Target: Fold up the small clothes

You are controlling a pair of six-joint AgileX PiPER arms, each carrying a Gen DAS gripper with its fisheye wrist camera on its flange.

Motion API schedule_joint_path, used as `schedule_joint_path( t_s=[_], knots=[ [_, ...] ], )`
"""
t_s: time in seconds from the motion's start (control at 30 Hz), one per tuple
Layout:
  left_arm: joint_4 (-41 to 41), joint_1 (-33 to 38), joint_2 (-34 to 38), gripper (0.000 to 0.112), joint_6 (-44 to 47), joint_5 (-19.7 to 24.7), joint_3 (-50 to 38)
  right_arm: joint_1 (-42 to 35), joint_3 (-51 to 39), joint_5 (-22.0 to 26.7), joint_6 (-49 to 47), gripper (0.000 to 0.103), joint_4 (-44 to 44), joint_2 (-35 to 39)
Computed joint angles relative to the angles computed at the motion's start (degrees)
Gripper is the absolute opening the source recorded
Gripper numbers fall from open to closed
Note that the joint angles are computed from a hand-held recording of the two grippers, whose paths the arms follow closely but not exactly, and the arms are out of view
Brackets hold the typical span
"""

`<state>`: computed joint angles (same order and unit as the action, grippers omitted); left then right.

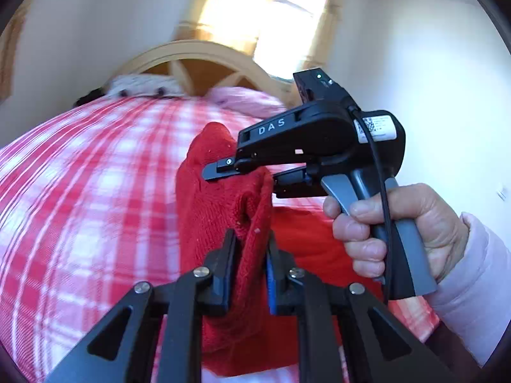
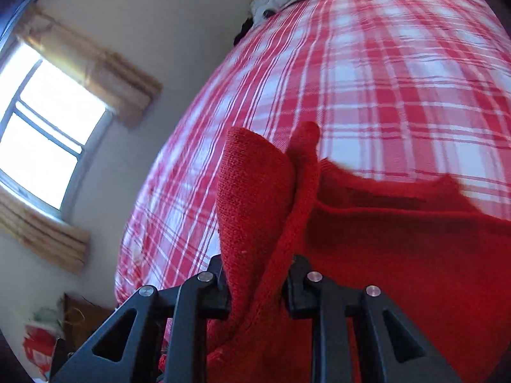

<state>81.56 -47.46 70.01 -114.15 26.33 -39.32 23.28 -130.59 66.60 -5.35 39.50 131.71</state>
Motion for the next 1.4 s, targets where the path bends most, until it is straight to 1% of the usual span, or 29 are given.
schedule_joint_path(
  t_s=[0.1, 0.13, 0.17, 0.27, 0.37, 0.5, 0.53, 0.57, 0.6, 0.63, 0.7, 0.77, 0.83, 0.87, 0.9, 0.93, 0.97, 1.0, 1.03, 1.07, 1.1, 1.13, 1.17, 1.2, 1.23, 1.27, 1.33, 1.37, 1.4],
  knots=[
    [0.75, -3.15, 3.21, 0.017, 1.65, -1.37, -4.27, -5.94, 15.69, -4.72, -7.56, 0.023, 4.67, -9.59],
    [0.98, -3.96, 4.63, 0.017, 2.25, -2.12, -5.73, -8.26, 19.88, -5.64, -10.25, 0.023, 6.5, -12.06],
    [0.35, -4.31, 6.01, 0.017, 3.64, -3.06, -7.19, -10.62, 23.68, -6.33, -13.22, 0.023, 8.26, -14.16],
    [-1.41, -6.05, 11.14, 0.017, 6.72, -5.34, -11.79, -16.46, 31.46, -6.83, -19.25, 0.023, 11.87, -17.35],
    [-7.84, -7.13, 16.16, 0.016, 14.13, -6.58, -15.81, -21.35, 37.91, -7.2, -25.23, 0.023, 14.79, -17.55],
    [-17.72, -9.12, 21.91, 0.016, 24.85, -4.36, -19.66, -25.19, 44.81, -7.54, -33.42, 0.024, 20.78, -16.0],
    [-19.46, -9.31, 22.81, 0.017, 26.88, -4.12, -19.96, -25.92, 46.83, -8.09, -35.98, 0.026, 23.17, -15.75],
    [-20.5, -9.81, 23.39, 0.02, 28.43, -3.52, -19.79, -26.59, 48.21, -8.35, -37.84, 0.028, 25.06, -15.58],
    [-21.82, -10.48, 23.1, 0.027, 30.25, -2.81, -19.93, -27.23, 49.2, -8.49, -38.7, 0.04, 26.24, -15.37],
    [-22.86, -10.81, 22.53, 0.031, 32.36, -2.69, -19.72, -27.93, 49.34, -8.05, -39.22, 0.048, 27.1, -14.92],
    [-23.72, -11.46, 19.91, 0.046, 34.93, -2.95, -17.72, -29.43, 50.67, -6.55, -40.19, 0.048, 29.02, -15.31],
    [-25.54, -11.74, 16.03, 0.052, 37.58, -3.87, -14.67, -31.35, 52.2, -6.37, -38.69, 0.048, 28.32, -17.08],
    [-26.15, -11.17, 9.46, 0.058, 37.98, -5.22, -9.37, -34.03, 57.95, -10.14, -38.51, 0.048, 26.9, -22.84],
    [-25.71, -9.78, 5.47, 0.064, 37.43, -6.61, -6.11, -34.95, 62.27, -12.97, -39.91, 0.048, 26.5, -27.22],
    [-24.7, -8.69, 0.11, 0.071, 35.2, -6.17, -2.43, -35.61, 65.79, -14.32, -41.73, 0.048, 26.47, -30.77],
    [-24.53, -6.9, -2.97, 0.074, 34.76, -6.83, -0.08, -36.49, 69.49, -14.2, -44.15, 0.048, 26.94, -34.32],
    [-24.5, -5.39, -5.83, 0.078, 33.57, -6.06, 1.69, -37.3, 72.76, -13.17, -46.01, 0.048, 27.71, -37.18],
    [-26.11, -3.75, -8.27, 0.08, 33.55, -4.7, 2.8, -37.8, 76.1, -12.55, -47.51, 0.048, 28.71, -40.02],
    [-29.91, -1.29, -9.47, 0.08, 35.83, -4.25, 3.18, -37.73, 78.48, -12.99, -48.72, 0.048, 29.57, -42.11],
    [-35.27, 2.32, -9.1, 0.08, 40.29, -4.41, 2.75, -36.75, 82.6, -15.11, -50.88, 0.048, 30.87, -46.43],
    [-39.49, 5.05, -7.99, 0.08, 43.56, -3.52, 1.85, -36.29, 84.95, -16.19, -52.45, 0.048, 31.42, -49.14],
    [-44.15, 7.68, -6.08, 0.08, 48.31, -3.6, 0.8, -35.07, 87.08, -17.63, -53.59, 0.048, 31.77, -51.68],
    [-47.95, 9.51, -4.25, 0.08, 52.47, -3.57, 0.02, -32.32, 88.96, -19.91, -53.12, 0.048, 30.93, -54.56],
    [-50.62, 10.08, -2.33, 0.08, 55.26, -2.7, -0.94, -31.17, 90.06, -20.85, -53.3, 0.048, 30.39, -55.87],
    [-53.25, 10.48, -0.63, 0.08, 57.67, -2.94, -1.3, -28.83, 90.79, -22.72, -52.85, 0.048, 29.85, -56.91],
    [-54.45, 9.83, -0.09, 0.08, 57.78, -2.91, -1.13, -26.53, 91.74, -24.73, -52.32, 0.048, 28.94, -58.08],
    [-56.4, 9.26, 1.11, 0.08, 57.24, -3.96, -0.4, -22.06, 93.13, -30.6, -49.03, 0.048, 25.58, -59.44],
    [-57.75, 9.95, 1.67, 0.08, 58.24, -4.37, -0.43, -20.79, 93.54, -32.37, -47.59, 0.048, 24.73, -59.24],
    [-57.38, 9.43, 1.71, 0.081, 56.95, -4.45, 0.09, -20.97, 93.93, -31.85, -48.23, 0.048, 26.15, -58.24]
  ],
)
